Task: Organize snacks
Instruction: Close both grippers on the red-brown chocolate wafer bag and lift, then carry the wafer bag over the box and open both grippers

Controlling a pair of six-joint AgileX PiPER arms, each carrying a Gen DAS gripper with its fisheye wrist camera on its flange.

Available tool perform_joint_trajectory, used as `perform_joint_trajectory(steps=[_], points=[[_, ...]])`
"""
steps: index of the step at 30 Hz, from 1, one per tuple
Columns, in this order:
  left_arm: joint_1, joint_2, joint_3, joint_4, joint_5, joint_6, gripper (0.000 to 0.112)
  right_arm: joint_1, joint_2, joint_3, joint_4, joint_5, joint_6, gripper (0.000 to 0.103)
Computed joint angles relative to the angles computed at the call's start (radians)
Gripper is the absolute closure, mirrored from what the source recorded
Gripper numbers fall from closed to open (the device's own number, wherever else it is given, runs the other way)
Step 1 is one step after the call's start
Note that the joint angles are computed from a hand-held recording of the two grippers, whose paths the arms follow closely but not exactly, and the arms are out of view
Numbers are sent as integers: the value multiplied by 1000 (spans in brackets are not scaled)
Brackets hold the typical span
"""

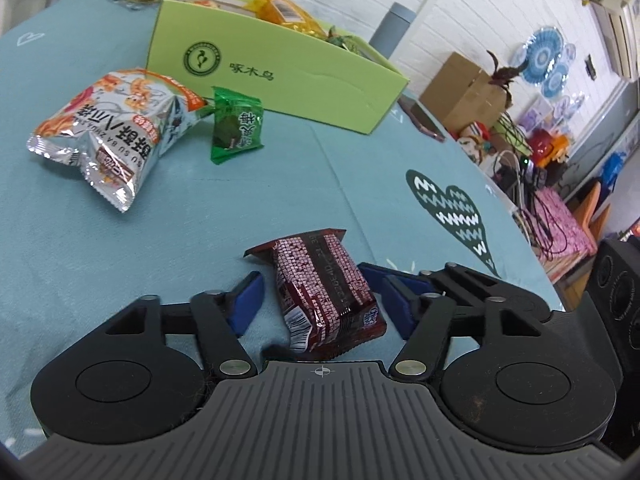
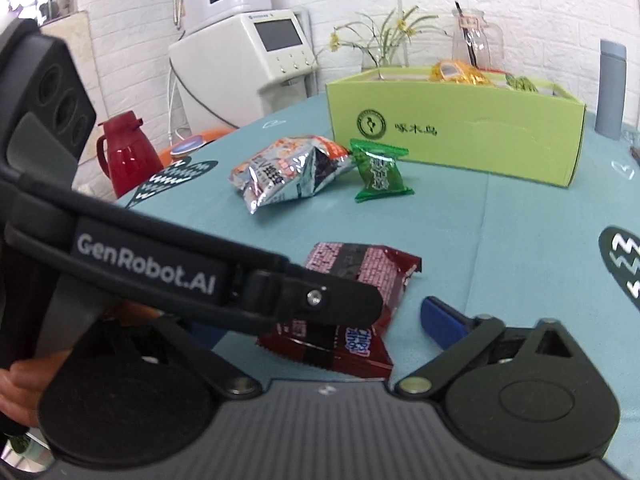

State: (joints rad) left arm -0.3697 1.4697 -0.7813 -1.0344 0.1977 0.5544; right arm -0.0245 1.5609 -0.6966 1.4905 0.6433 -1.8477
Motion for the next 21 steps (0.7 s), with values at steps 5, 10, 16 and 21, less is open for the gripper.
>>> perform_joint_trajectory(steps=[5,10,16,21], points=[[21,-2,6,-89,9,64,99,32,-21,14,24,-47,-11,32],[68,-7,-59,6,40,-14,100,51,-16,-44,-8,-45,33,38],[196,122,-371,149,176,-111,99,93,103,-304,-18,-61,23,38],[278,389,-841,339,292,-253,99,131,346,-762,-180,-72,229,38]])
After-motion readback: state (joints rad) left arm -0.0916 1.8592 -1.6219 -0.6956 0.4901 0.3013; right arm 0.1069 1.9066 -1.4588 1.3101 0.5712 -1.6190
